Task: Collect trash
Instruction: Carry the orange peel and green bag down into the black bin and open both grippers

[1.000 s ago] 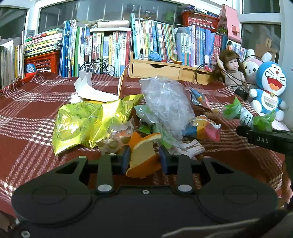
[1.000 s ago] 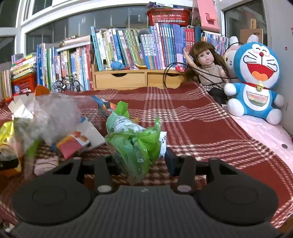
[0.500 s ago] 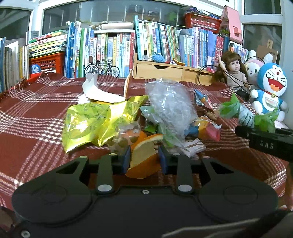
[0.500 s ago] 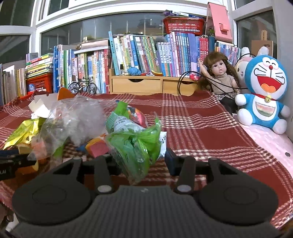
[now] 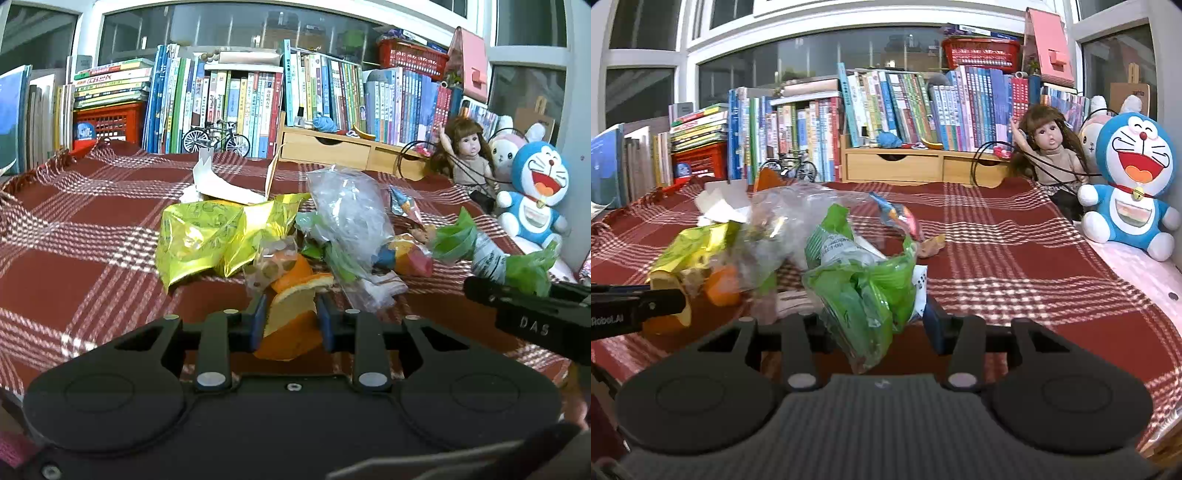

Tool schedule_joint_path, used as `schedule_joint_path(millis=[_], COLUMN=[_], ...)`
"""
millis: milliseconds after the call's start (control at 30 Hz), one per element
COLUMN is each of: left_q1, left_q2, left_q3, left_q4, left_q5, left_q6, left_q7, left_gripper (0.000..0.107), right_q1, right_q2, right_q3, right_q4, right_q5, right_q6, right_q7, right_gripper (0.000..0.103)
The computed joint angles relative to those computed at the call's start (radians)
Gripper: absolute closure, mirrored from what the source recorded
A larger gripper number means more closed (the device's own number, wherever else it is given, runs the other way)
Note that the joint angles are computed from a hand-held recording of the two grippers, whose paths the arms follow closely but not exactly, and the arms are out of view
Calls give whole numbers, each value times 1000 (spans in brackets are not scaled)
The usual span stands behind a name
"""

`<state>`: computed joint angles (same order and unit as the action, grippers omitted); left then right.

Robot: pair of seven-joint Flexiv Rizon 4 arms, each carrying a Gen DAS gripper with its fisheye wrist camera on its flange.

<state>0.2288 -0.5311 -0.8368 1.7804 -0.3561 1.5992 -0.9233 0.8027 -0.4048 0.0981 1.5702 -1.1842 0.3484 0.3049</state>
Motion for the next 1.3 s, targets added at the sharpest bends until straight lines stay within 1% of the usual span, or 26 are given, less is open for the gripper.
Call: schedule_joint_path(millis=[200, 367, 500, 567, 667, 800, 900, 1000, 1133, 1300], left_q1=[87, 204, 285, 315, 359, 389, 375, 331, 232, 64], left_q2=[23, 35, 46, 53, 64, 81, 102, 125, 140, 124], left_q3=[-77, -189, -257, -277, -305, -312, -277, -212, -78, 137], left_q4=[59, 121, 167, 189, 217, 250, 271, 286, 283, 233], left_q5=[1, 20, 37, 52, 66, 68, 59, 36, 24, 56], left_q6=[2, -7, -25, -28, -58, -84, -97, -124, -174, -268], left_q7=[-1, -9, -25, -36, -51, -53, -50, -34, -19, -47], left_gripper=[79, 80, 80, 79, 80, 80, 79, 79, 79, 79], right_q1=[26, 37, 47, 54, 63, 76, 85, 95, 108, 100], right_q2=[-20, -16, -14, -15, -20, -29, -38, -57, -87, -124], right_q3=[0, 1, 7, 11, 16, 24, 30, 36, 45, 59], right_q4=[-29, -27, -21, -18, -16, -11, -9, -14, -21, -18], right_q5=[-4, -10, -14, -14, -7, 14, 40, 83, 166, 285], right_q6=[-8, 13, 34, 45, 66, 90, 117, 134, 158, 255], right_q7=[-25, -1, 18, 29, 43, 50, 62, 47, 10, -40], right_gripper=[53, 53, 53, 53, 53, 53, 52, 52, 52, 52])
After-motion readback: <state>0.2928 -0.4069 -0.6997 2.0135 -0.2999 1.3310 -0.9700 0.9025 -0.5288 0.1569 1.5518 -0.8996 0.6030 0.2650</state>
